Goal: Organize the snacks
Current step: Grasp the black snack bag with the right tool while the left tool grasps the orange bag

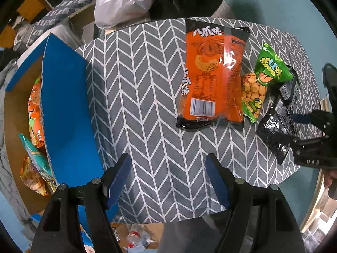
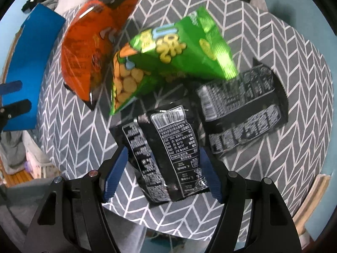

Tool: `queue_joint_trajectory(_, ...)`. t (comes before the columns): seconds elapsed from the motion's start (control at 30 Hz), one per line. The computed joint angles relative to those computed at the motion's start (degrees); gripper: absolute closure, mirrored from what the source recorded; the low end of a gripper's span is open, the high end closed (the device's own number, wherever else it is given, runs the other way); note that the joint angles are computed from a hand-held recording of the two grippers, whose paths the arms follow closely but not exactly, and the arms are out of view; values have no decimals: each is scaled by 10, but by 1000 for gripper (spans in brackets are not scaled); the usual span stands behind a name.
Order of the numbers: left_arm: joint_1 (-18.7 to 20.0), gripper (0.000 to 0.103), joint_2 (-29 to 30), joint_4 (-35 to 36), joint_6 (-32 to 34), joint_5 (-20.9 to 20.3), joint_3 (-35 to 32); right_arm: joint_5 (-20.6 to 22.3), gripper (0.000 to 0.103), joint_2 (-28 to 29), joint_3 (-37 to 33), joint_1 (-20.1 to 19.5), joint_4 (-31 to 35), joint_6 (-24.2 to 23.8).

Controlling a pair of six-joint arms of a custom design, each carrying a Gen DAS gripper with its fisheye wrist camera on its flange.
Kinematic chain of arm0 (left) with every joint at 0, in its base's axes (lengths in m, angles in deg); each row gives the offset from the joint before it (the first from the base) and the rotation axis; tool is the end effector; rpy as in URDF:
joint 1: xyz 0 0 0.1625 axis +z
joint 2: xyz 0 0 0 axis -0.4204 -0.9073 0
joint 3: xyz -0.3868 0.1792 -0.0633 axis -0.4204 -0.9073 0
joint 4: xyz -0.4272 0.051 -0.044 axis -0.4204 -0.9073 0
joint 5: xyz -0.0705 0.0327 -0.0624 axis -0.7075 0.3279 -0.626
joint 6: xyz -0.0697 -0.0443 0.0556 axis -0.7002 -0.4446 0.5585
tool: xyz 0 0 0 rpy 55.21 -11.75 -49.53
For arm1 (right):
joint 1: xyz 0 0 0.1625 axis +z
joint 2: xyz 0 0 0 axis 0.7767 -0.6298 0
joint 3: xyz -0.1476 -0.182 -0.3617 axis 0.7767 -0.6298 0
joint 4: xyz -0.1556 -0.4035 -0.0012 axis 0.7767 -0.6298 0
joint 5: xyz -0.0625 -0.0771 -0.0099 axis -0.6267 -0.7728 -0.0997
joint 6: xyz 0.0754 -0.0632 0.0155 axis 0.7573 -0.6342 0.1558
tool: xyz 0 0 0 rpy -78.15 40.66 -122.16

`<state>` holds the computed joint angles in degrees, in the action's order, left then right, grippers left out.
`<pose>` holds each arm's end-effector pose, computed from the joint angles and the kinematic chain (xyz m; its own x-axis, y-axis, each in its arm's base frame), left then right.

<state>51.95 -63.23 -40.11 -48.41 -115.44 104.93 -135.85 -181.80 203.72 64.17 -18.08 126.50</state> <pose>-0.4045 -0.3954 0.0739 -0.1450 0.9718 -0.1858 0.7006 0.2335 0.6743 0.1604 -0.1687 0.2668 -0.6093 0.7159 0.3409 0.5192 0.6851 -0.5109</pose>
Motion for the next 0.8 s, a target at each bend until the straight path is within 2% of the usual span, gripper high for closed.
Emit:
queue_joint_trajectory(0.1, 1, 29, 0, 1, 6, 5, 1, 6, 33, 15, 2, 6, -4, 19)
queue_joint_trajectory(0.33, 4, 29, 3, 1, 22, 8, 1, -7, 30, 55, 6, 11, -17, 101)
queue_joint_trajectory(0.37, 5, 29, 4, 1, 23, 7, 0, -8, 30, 76, 7, 7, -39, 106)
queue_joint_trajectory(0.63, 6, 29, 16, 3, 34, -9, -12, -16, 29, 138, -8, -16, -55, 140)
queue_joint_trajectory(0.8, 5, 22, 30, 0, 34, -28, -25, -18, 29, 185, -24, -25, -62, 154)
